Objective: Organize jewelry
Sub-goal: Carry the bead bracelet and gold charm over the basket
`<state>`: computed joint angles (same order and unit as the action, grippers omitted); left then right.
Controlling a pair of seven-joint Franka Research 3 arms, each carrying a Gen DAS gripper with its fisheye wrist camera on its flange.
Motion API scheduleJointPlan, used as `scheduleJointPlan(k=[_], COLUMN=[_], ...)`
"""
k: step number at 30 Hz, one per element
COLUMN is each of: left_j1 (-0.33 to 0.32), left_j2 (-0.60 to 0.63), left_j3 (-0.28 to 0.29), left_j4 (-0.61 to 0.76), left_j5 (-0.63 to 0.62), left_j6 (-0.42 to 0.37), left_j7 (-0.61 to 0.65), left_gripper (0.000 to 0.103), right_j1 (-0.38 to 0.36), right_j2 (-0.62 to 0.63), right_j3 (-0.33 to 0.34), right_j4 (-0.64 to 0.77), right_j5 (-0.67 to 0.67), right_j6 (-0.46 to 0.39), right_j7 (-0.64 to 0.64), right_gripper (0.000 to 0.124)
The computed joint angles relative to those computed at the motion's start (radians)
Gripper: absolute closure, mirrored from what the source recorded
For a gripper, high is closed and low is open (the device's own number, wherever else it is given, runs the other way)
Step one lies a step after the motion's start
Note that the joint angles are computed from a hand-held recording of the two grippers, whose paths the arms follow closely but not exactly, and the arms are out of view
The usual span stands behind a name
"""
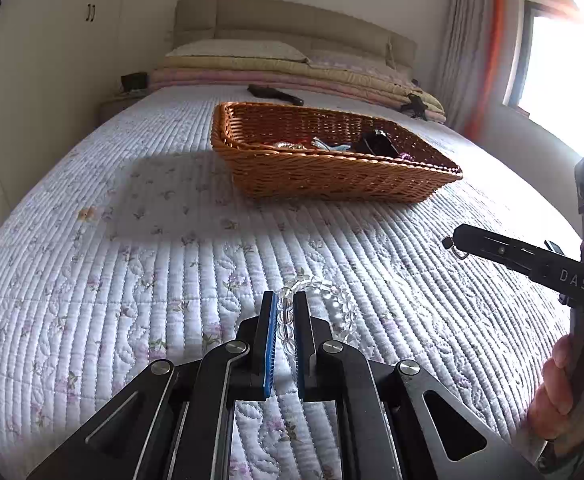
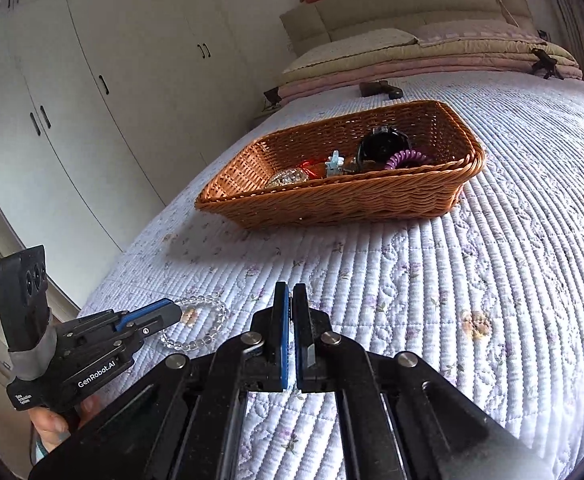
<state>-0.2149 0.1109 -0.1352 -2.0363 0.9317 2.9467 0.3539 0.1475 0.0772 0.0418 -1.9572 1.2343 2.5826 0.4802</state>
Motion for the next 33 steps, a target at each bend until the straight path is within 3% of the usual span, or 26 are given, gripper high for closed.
scheduleJointPlan(k=[4, 6, 9, 11, 17, 19, 24, 26, 30, 33], left_j1=[0.001, 0.013, 0.038, 0.063, 0.037, 0.004, -0.012, -0.024, 0.063, 0.063], left_j2=[-0.02, -0.024, -0.025, -0.033, -0.031, 0.0, 0.16, 0.25, 0.443, 0.538], left_j3=[0.014, 0.01, 0.002, -0.023, -0.019, 0.014, 0.018, 0.026, -0.092, -0.095], left_j4=[-0.013, -0.02, -0.033, -0.046, 0.06, 0.151, 0.411, 0.532, 0.737, 0.848], left_j5=[0.095, 0.086, -0.003, -0.128, -0.198, -0.086, -0.147, -0.198, -0.452, -0.535], left_j6=[0.05, 0.088, 0.177, 0.222, 0.14, 0.096, 0.034, -0.023, -0.065, -0.139], left_j7=[-0.088, -0.086, -0.005, 0.123, 0.272, 0.2, 0.293, 0.347, 0.593, 0.665], left_gripper=[0.095, 0.095, 0.095, 0.095, 0.095, 0.095, 0.095, 0.095, 0.095, 0.095], right_j1=[-0.005, -0.006, 0.0, 0.004, 0.014, 0.015, 0.023, 0.034, 0.03, 0.037], right_j2=[-0.015, -0.026, -0.038, -0.046, -0.06, -0.043, 0.099, 0.199, 0.435, 0.568], right_j3=[-0.003, -0.006, -0.01, -0.011, -0.017, -0.018, -0.001, -0.001, -0.011, -0.015], right_j4=[-0.016, -0.027, -0.04, -0.043, -0.012, 0.039, 0.269, 0.397, 0.718, 0.897], right_j5=[0.055, 0.073, 0.074, 0.088, 0.084, 0.058, -0.171, -0.319, -0.515, -0.62], right_j6=[-0.008, -0.014, 0.001, 0.005, 0.018, 0.026, 0.069, 0.068, -0.116, -0.193], right_j7=[-0.043, -0.063, -0.067, -0.085, -0.096, -0.066, 0.117, 0.255, 0.51, 0.641], right_gripper=[0.121, 0.121, 0.121, 0.121, 0.121, 0.121, 0.121, 0.121, 0.121, 0.121])
